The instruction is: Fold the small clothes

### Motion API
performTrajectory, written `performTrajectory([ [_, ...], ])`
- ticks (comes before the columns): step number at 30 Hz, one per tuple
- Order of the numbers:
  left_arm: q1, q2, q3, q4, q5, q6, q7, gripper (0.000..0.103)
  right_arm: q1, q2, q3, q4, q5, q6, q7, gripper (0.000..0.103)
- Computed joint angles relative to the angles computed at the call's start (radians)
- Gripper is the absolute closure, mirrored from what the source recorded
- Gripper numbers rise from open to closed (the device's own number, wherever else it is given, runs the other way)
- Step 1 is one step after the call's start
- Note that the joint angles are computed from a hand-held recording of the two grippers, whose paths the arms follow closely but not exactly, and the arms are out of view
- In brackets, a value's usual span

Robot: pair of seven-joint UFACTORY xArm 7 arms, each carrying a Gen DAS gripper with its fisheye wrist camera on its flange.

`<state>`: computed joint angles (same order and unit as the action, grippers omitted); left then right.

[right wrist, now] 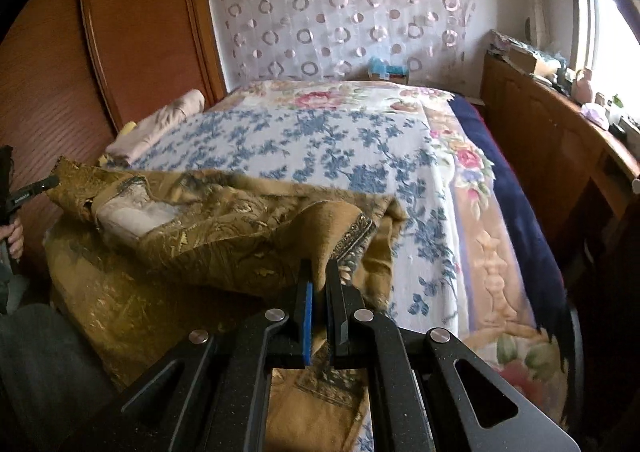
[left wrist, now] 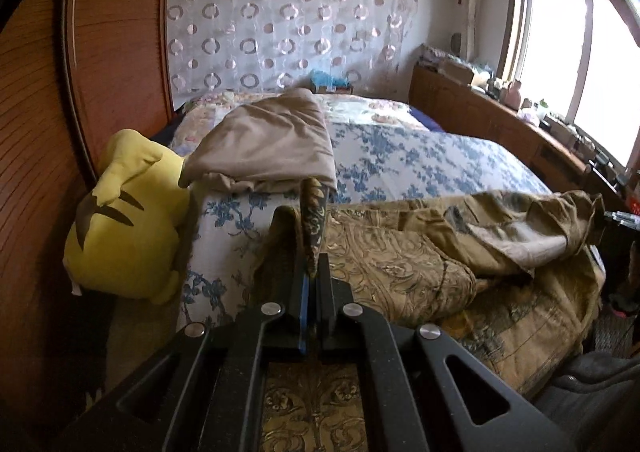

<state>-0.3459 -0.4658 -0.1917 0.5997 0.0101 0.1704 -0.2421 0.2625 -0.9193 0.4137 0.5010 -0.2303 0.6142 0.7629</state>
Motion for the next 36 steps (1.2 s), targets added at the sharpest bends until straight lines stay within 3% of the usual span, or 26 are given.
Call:
performTrajectory([
  [3,-0.002,-0.021,0.007,-0.004,0.001,-0.004,0.011,0.080,-0.007,0.005,0.036,0.049,-0.004,0.033,0.027,0.092],
  [4,-0.003,-0.023,0.011,-0.005,0.001,-0.011,0.016,0.065,-0.007,-0.008,0.056,0.057,-0.010,0.050,0.039,0.089],
  [5,-0.010,-0.025,0.021,-0.005,-0.003,-0.021,0.026,0.061,-0.016,-0.001,0.074,0.070,-0.019,0.049,0.052,0.087],
  [7,-0.027,-0.017,0.045,0.009,-0.015,-0.026,0.049,0.048,-0.029,-0.005,0.086,0.080,-0.041,0.037,0.067,0.071],
  [10,-0.017,0.024,0.048,0.053,-0.013,-0.029,0.076,0.037,-0.035,-0.026,0.088,0.083,-0.058,0.047,0.071,0.057],
  [15,0.032,0.146,0.026,0.167,0.012,-0.016,0.090,0.035,-0.091,0.042,0.080,0.068,-0.094,-0.031,0.084,0.054],
  [21,0.015,0.285,0.050,0.284,-0.023,0.025,0.153,0.035,-0.137,0.175,0.078,0.089,-0.136,-0.105,0.100,0.054],
  [29,0.028,0.382,0.027,0.342,0.000,0.128,0.142,0.035,-0.092,0.245,0.023,0.121,-0.132,-0.065,0.071,0.054],
  [36,0.024,0.400,0.024,0.343,0.003,0.165,0.132,0.035,-0.060,0.268,-0.020,0.127,-0.112,-0.023,0.051,0.044],
])
